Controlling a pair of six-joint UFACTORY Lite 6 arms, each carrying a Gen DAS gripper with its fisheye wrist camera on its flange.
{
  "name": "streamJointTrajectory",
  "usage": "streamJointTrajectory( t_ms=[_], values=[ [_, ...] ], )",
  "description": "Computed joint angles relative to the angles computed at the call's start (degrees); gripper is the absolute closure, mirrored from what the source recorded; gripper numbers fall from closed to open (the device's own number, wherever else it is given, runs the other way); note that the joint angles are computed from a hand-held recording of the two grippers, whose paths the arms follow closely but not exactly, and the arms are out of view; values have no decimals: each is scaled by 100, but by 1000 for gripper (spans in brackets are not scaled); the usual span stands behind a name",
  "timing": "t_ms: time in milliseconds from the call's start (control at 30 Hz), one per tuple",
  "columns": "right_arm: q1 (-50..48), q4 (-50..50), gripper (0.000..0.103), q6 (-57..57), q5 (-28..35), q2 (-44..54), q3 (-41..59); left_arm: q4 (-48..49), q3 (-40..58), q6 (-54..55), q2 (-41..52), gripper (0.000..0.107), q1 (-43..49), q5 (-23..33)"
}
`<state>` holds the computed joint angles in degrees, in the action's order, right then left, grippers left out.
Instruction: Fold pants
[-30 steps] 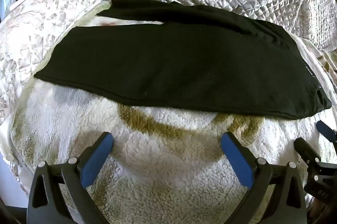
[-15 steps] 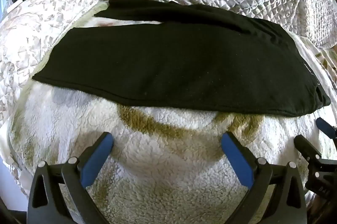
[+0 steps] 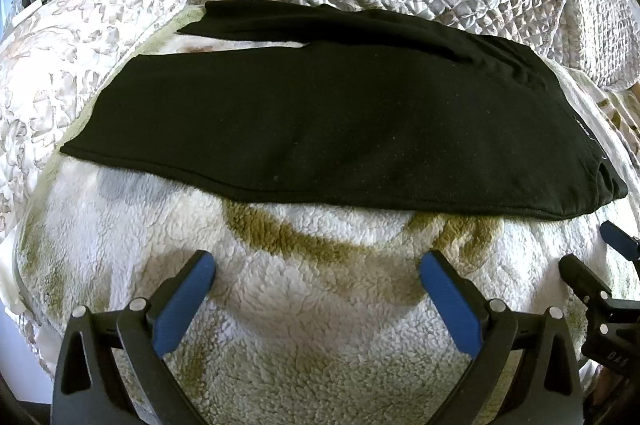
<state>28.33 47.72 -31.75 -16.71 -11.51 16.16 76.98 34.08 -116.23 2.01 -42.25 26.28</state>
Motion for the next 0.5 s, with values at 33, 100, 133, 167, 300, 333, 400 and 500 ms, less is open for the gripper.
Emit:
streamJointTrajectory(
  t_ms=[33,100,133,167,300,333,400,500],
  values=[
    [0,0,10,0,0,0,0,18,-4,-14,-3,4,2,-3],
    [0,0,10,0,0,0,0,17,4,3,-3,4,9,-11],
    [0,0,10,0,0,0,0,17,2,10,-6,4,14,-16],
    [0,0,10,0,0,0,0,12,3,23,-7,4,20,-22],
    [1,1,10,-2,-3,7,3,12,0,20,-7,4,13,-19],
    [1,1,10,-2,-3,7,3,10,3,22,-4,4,12,-18],
    [1,1,10,-2,-3,7,3,24,-3,2,-7,4,10,-16],
    [-1,9,10,-15,1,10,7,35,-3,-10,-7,4,10,-15]
  ],
)
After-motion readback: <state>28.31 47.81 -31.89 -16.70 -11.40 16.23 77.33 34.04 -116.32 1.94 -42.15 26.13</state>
